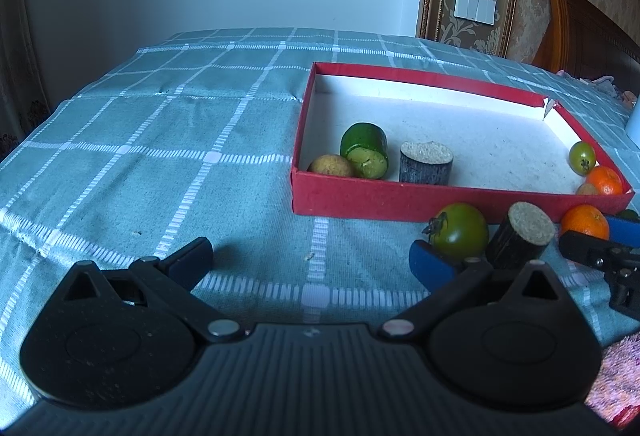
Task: Organize fruits
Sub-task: 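Close the right tool on the orange and lift it, then carry the orange into the tray and open the right tool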
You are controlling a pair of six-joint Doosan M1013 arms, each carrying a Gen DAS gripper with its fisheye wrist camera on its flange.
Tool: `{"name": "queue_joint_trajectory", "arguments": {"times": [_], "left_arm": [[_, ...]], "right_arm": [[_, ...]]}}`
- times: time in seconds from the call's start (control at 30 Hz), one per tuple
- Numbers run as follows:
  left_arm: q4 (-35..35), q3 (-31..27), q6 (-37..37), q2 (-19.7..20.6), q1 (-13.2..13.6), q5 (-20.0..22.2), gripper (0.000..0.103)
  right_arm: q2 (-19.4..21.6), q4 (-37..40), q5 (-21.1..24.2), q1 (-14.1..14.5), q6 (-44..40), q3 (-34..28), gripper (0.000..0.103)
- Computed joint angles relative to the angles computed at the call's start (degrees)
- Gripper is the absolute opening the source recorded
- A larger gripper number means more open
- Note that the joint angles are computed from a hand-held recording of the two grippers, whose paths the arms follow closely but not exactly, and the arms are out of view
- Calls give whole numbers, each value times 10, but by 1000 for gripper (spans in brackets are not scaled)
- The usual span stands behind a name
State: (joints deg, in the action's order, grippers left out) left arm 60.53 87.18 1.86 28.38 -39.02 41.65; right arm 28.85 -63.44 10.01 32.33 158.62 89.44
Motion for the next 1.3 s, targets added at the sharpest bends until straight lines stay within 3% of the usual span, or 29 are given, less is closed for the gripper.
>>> {"name": "queue_joint_trajectory", "arguments": {"times": [0.2,0.33,0.4,0.57,0.63,0.9,1.13,1.23,1.3], "left_arm": [[-2,-2,5,1,0,1,103],[-2,-1,4,1,1,1,103],[-2,-1,4,1,1,0,103],[-2,-1,5,1,1,1,103],[-3,-2,6,1,1,1,103],[-3,-2,5,1,1,1,103],[-3,-2,6,1,1,2,103],[-3,-2,8,1,1,3,103],[-4,-2,8,1,1,3,103]], "right_arm": [[-4,-11,-15,-3,19,7,42],[-12,-83,-24,-3,94,16,42],[-17,-157,-24,-2,166,19,42],[-20,-273,-2,-7,274,8,42],[-16,-257,8,-10,252,-4,42],[19,-73,31,-23,65,-55,42],[37,-14,37,-28,14,-69,42],[39,-63,38,-27,57,-66,42],[39,-57,36,-27,49,-67,42]]}}
